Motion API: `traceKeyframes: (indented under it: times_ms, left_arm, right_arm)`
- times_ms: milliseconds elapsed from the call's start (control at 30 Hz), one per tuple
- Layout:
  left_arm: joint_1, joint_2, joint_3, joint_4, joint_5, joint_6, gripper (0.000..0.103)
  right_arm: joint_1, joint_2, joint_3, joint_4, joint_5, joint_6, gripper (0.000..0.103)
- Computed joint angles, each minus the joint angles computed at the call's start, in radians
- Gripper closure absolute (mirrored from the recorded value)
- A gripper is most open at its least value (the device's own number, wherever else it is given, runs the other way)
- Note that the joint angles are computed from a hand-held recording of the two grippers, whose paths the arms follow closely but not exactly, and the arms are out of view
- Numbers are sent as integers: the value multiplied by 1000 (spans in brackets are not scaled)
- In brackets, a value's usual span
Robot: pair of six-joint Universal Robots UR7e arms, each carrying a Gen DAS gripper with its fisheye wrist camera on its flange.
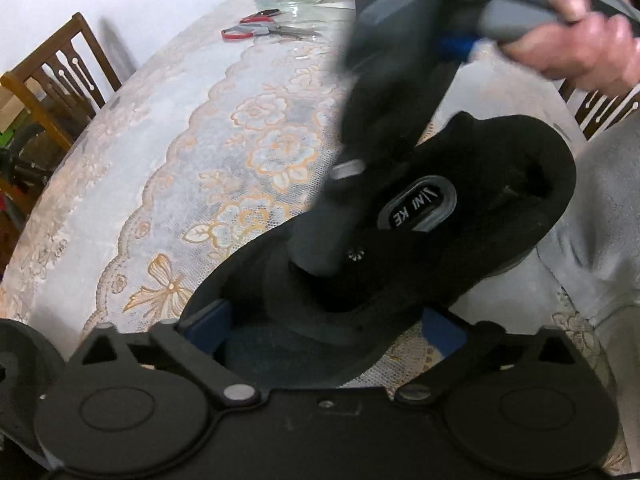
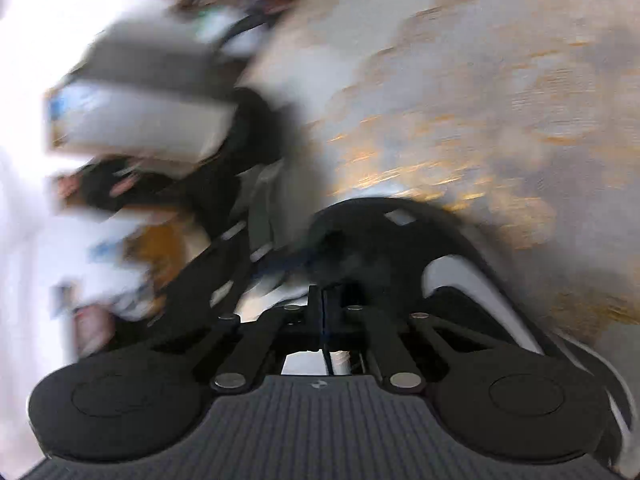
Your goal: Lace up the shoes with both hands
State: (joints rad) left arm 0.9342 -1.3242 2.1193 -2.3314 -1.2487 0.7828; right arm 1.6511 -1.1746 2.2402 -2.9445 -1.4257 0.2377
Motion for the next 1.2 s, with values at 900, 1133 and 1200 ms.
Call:
traceKeyframes:
  times_ms: [900, 1133, 1200]
  left_arm:
    - [-112, -131, 194, -176, 94, -322, 6]
    - [-181, -297, 271, -18, 248, -480, 7]
    - [-204, -381, 281, 93, 290, -587, 7]
  right_arm:
    - [32, -203, 71, 442, 195, -497, 101]
    - [106, -181, 95, 276, -135, -331, 20]
    - [97, -205, 115, 256, -145, -315, 21]
